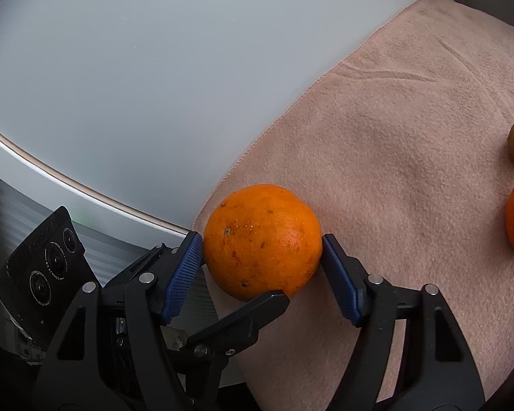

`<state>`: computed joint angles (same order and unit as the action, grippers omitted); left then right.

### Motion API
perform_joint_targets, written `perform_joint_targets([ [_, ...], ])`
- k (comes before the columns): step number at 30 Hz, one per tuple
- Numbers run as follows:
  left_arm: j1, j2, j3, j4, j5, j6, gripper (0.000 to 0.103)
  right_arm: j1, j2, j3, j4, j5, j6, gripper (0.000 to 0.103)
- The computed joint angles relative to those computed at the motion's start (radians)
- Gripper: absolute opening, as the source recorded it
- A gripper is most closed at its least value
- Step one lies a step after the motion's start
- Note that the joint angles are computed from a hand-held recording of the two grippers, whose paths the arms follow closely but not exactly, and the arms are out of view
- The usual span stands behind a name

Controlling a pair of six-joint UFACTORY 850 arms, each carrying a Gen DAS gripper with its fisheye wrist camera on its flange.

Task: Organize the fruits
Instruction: 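Close the right gripper around the large orange and lift it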

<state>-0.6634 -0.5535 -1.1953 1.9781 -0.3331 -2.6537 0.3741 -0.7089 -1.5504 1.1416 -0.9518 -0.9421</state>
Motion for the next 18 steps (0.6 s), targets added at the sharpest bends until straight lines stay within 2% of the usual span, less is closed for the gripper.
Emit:
perform_joint_targets([
  [12, -0.016, -0.016, -0.036, 0.008, 0.014, 0.019, 0.069, -0.034, 0.042, 0.074, 0.032, 0.026, -0.031, 0.073],
  [18, -0.031, -0.042, -0.086, 0.012, 0.025, 0.041, 0.069, -0.077, 0.068, 0.105, 0.041, 0.031, -0.045, 0.073],
])
